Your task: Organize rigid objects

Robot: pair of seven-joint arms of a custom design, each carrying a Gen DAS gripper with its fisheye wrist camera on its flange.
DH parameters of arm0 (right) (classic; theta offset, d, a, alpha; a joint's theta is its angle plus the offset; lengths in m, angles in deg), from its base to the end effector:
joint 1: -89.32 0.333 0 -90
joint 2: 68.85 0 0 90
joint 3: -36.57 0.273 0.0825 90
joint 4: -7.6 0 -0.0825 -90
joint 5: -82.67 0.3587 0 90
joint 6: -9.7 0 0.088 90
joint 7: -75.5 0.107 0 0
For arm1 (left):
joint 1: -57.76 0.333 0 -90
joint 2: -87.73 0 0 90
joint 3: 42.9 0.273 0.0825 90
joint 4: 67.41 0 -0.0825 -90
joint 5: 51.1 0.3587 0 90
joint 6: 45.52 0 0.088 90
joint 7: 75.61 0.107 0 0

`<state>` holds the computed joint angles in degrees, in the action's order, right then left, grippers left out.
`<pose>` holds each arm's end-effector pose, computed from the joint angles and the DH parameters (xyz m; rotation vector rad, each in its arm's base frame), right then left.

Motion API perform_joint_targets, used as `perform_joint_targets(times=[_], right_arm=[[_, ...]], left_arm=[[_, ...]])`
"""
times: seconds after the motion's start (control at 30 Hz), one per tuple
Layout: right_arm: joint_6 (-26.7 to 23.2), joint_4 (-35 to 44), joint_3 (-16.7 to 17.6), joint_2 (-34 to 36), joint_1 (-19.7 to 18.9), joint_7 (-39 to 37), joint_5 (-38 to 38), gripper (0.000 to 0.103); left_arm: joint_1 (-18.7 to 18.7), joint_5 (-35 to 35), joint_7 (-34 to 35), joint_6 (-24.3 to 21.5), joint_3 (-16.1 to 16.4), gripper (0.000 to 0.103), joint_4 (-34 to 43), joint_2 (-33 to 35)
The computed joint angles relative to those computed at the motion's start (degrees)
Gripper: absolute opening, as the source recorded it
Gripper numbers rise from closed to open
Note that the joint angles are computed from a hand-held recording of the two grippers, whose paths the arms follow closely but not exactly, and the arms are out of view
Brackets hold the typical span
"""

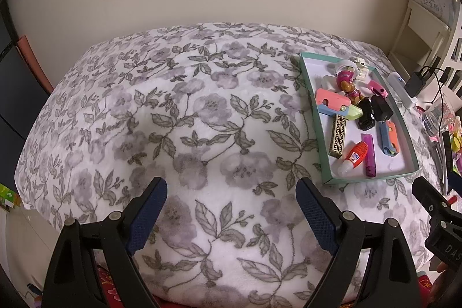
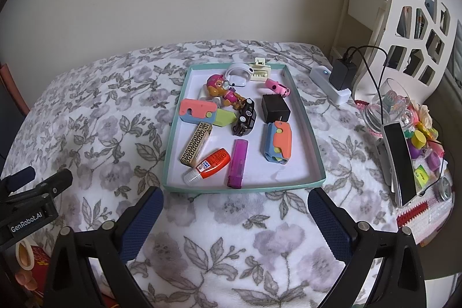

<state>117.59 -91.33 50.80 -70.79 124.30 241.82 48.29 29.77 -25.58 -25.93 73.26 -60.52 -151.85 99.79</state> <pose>0.3884 0.3884 0.5712 -1.5591 2.2015 -0.7116 0.4655 -0.4169 0.5676 -1.7065 2.1086 -0.5287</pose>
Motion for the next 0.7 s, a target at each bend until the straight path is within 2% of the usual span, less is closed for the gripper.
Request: perform_joint_targets(times=[0.7], right_arm=[[0.1, 0.0, -0.1, 0.1, 0.1, -0.5, 0.1, 0.102]], left_arm=[[0.1, -0.1, 0.3, -0.2, 0.0, 0.091, 0.0, 0.1]])
